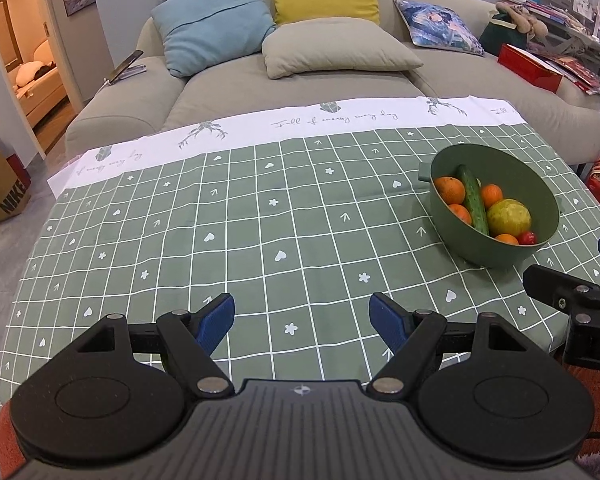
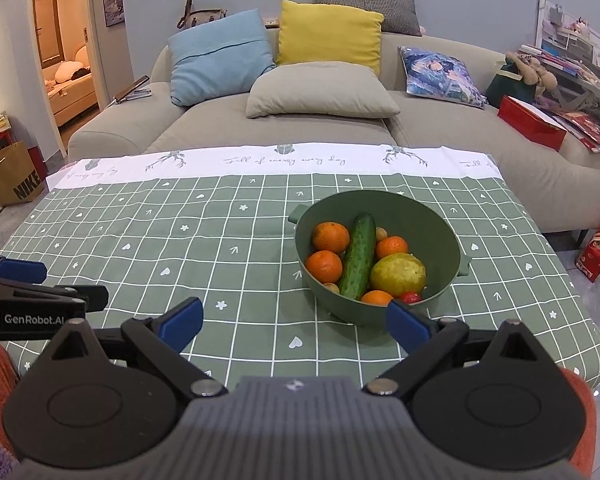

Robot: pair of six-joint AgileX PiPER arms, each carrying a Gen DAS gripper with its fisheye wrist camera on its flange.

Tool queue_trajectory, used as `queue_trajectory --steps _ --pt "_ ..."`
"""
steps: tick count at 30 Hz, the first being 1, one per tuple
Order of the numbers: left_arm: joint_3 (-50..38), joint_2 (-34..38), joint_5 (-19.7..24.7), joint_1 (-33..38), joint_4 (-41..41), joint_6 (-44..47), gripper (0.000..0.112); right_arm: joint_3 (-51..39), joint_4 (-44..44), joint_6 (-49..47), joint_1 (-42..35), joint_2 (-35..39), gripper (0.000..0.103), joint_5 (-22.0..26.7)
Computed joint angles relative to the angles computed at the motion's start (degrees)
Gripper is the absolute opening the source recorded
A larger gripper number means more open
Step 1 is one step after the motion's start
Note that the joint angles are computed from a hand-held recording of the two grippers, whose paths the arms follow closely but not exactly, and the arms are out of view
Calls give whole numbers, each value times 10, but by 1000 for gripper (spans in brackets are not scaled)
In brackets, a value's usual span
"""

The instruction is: Organize fruits

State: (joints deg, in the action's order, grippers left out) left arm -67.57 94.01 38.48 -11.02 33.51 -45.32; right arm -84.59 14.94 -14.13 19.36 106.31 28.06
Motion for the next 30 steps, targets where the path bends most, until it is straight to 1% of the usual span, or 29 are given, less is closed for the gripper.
queue_trajectory --steps 30 --pt "1 1 -9 4 -6 9 90 -2 3 -7 1 0 95 3"
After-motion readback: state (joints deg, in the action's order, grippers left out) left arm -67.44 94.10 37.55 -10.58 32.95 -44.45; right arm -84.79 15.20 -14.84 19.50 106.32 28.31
